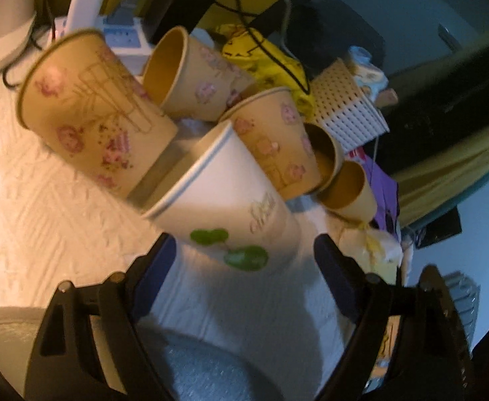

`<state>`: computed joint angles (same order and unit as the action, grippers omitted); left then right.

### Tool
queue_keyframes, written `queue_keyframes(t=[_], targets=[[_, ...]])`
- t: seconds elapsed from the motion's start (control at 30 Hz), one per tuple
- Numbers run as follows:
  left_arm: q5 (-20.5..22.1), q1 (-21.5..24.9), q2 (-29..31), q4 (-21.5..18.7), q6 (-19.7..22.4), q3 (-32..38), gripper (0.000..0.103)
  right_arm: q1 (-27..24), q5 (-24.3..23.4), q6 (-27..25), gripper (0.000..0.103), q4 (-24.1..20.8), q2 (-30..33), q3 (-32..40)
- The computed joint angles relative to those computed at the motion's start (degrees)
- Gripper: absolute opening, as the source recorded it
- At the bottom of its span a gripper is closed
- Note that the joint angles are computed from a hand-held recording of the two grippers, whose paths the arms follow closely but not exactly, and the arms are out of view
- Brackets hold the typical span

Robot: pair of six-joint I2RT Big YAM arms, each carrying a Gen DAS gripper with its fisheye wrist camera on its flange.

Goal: Flip cup upright
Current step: 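Close the left gripper on the white cup's base and lift it, then rotate the held white cup upright with the left tool while the right tool approaches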

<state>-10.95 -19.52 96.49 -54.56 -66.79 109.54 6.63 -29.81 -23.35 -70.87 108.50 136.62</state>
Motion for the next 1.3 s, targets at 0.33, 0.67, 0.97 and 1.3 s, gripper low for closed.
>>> queue_keyframes(t=[0.33, 0.67, 0.97, 1.3], targets=[[-1.38, 0.58, 2.77, -0.63, 7.37, 3.55, 0.069, -0.26, 0.05, 0.82, 0.045, 0.17, -0.42, -0.36], [-8.03, -3.84, -1.20, -1.25, 21.85, 1.14, 0.065, -1.24, -0.09, 1.46, 0.045, 1.90, -5.99, -7.63], [-13.36, -9.66, -8.66, 0.83, 29.56, -6.41, 0.065, -1.99, -1.71, 1.50, 0.045, 3.30, -13.97, -17.47], [-22.33, -18.30, -17.75, 1.02, 35.85, -16.42, 0.065, -2.12, -9.52, -2.03, 0.066, -0.51, -24.61, -28.34]])
